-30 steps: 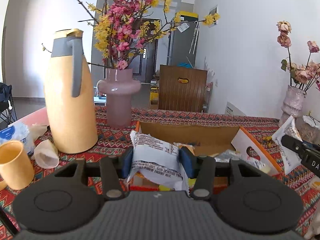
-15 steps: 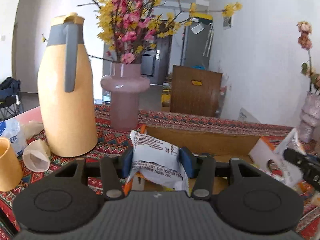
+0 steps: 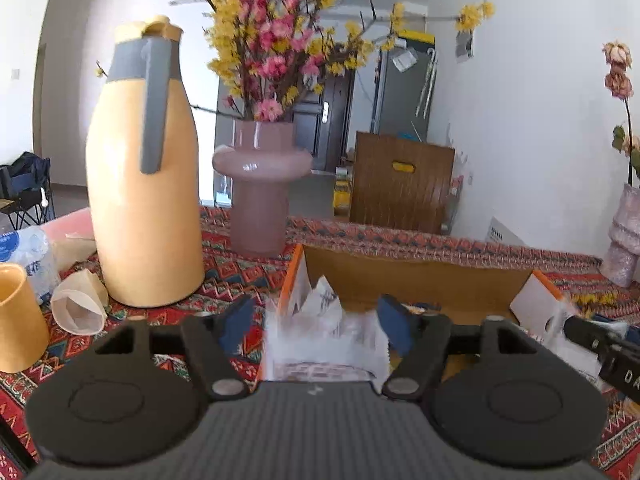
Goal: Organize snacks
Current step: 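Carry both packets into the cardboard box and open both grippers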
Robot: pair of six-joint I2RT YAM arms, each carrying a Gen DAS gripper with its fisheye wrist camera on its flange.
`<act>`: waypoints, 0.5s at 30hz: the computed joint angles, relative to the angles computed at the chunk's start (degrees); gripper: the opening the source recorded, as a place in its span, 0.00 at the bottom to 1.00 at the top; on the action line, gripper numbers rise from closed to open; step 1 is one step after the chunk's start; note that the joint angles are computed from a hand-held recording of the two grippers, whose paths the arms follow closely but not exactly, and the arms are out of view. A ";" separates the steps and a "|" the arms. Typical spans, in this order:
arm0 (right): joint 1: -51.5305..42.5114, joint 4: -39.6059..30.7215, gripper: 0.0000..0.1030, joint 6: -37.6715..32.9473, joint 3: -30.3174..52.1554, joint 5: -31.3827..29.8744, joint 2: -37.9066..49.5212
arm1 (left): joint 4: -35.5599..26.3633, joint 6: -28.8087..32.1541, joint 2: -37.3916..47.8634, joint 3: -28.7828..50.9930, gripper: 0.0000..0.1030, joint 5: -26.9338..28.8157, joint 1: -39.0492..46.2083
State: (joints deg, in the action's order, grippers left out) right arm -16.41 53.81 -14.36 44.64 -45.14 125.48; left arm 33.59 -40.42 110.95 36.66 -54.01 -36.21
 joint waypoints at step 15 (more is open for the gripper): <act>-3.24 9.02 1.00 6.44 -2.96 -3.25 0.05 | 0.65 -3.10 -0.49 -1.23 1.00 -3.52 -1.35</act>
